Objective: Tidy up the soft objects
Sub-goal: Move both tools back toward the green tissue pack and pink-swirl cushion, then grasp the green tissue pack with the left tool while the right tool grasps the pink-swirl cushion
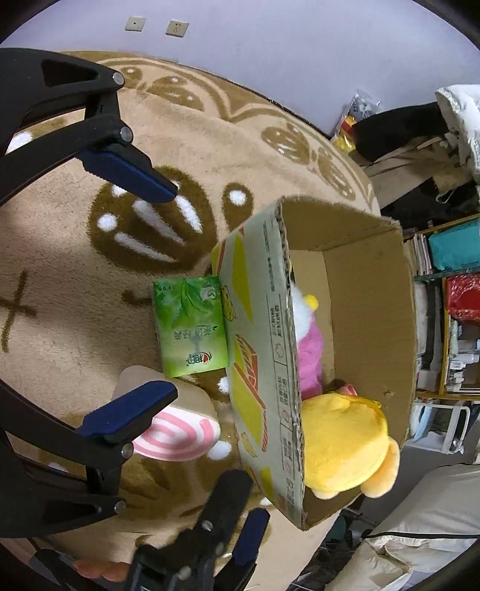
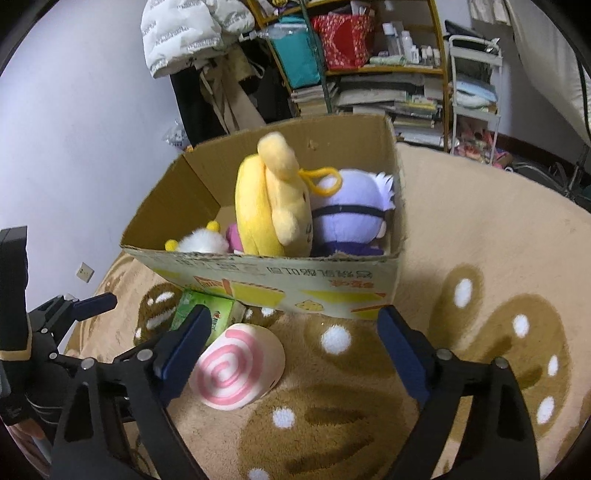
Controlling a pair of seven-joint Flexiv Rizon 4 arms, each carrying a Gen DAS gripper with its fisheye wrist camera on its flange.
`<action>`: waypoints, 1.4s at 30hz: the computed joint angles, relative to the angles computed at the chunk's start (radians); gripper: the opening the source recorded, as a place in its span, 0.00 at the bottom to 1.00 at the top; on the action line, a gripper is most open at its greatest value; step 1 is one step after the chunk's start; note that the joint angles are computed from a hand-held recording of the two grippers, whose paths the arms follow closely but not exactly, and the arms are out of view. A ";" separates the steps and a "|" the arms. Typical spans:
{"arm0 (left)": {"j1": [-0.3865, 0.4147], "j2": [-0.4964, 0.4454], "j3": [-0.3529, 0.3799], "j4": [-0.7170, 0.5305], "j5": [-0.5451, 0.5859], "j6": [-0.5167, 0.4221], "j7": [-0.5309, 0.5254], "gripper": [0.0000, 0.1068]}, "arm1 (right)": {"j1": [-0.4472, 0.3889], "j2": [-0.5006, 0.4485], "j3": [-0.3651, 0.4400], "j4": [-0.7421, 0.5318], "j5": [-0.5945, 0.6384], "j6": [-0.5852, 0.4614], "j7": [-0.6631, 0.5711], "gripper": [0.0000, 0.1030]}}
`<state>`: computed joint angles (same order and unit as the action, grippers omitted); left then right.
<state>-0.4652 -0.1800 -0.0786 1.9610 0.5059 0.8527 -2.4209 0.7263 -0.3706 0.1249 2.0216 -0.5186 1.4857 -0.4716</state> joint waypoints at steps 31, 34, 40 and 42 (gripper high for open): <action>0.082 -0.147 0.003 0.107 -0.450 0.292 0.296 0.90 | -0.193 -0.170 0.359 -0.253 0.593 -0.203 -0.546 0.19; 0.065 -0.155 0.029 0.097 -0.440 0.281 0.271 0.86 | -0.177 -0.159 0.340 -0.248 0.596 -0.202 -0.557 0.16; 0.064 -0.160 0.031 0.102 -0.453 0.305 0.285 0.71 | -0.118 -0.137 0.277 -0.230 0.548 -0.193 -0.533 0.15; 0.035 -0.161 0.045 0.090 -0.424 0.296 0.249 0.70 | -0.100 -0.124 0.248 -0.214 0.517 -0.183 -0.514 0.15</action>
<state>-0.4300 -0.3414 -0.0332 2.0513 0.0819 1.1491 -2.1723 0.6266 -0.4949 0.3732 1.8076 -0.0016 1.3030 -0.9855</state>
